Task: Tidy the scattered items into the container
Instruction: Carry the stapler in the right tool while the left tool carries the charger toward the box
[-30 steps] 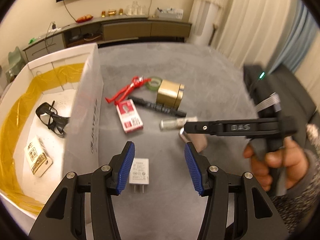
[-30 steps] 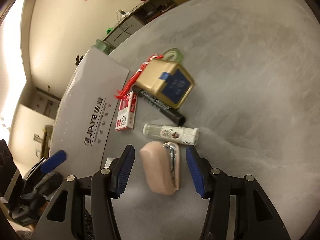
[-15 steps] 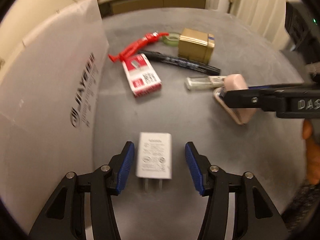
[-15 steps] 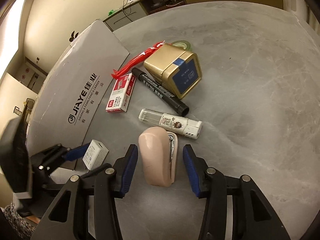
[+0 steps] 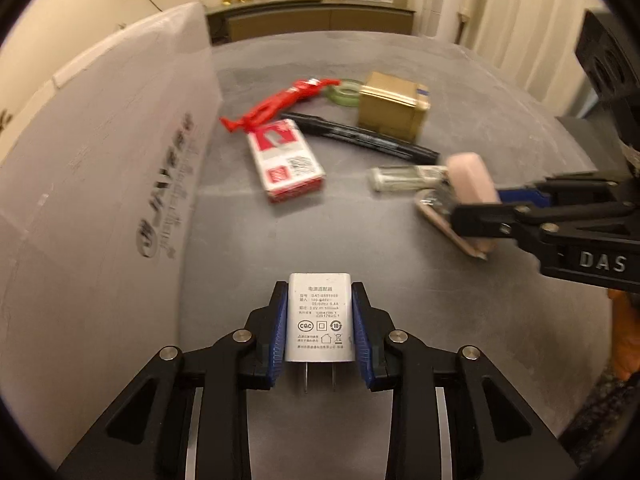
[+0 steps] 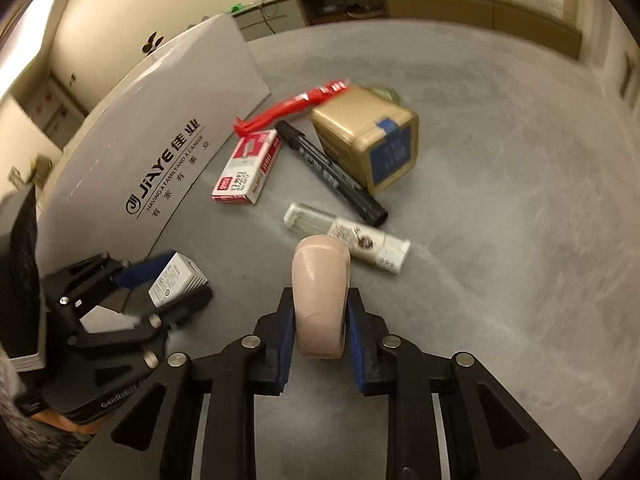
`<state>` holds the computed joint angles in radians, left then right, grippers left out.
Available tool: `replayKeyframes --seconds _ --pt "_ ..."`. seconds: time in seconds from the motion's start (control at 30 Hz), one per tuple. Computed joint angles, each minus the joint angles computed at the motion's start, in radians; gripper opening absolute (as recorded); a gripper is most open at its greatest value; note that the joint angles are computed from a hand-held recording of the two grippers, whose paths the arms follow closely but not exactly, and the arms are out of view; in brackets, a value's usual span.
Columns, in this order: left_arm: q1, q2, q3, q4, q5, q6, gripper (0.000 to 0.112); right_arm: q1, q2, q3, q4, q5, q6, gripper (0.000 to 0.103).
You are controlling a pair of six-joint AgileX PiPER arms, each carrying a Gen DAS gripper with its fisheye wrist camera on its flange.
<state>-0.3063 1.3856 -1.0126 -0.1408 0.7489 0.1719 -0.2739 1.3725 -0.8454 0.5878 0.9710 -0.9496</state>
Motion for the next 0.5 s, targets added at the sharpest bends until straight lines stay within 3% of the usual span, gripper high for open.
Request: replayKeyframes --seconds 0.1,0.23,0.33,0.37,0.4,0.5 --pt "0.007 -0.022 -0.001 -0.052 0.017 0.045 0.031 -0.016 -0.016 -0.003 0.014 0.02 -0.021 0.025" --pt "-0.004 -0.054 0.002 -0.06 -0.001 0.05 0.031 -0.09 -0.154 0.035 -0.003 0.132 -0.026 0.025" --pt "-0.01 0.005 -0.02 -0.093 0.043 0.078 0.037 -0.056 -0.188 0.052 -0.039 0.144 0.046 0.025" --pt "-0.032 0.005 -0.011 -0.057 0.015 0.045 0.039 -0.038 -0.199 0.055 -0.051 0.149 0.08 0.026" --pt "-0.07 -0.009 0.003 0.019 -0.006 -0.015 0.052 -0.026 -0.202 0.055 -0.058 0.146 0.105 0.027" --pt "-0.111 -0.032 0.022 0.086 -0.011 -0.065 0.053 -0.066 -0.241 0.06 -0.063 0.182 0.09 0.028"
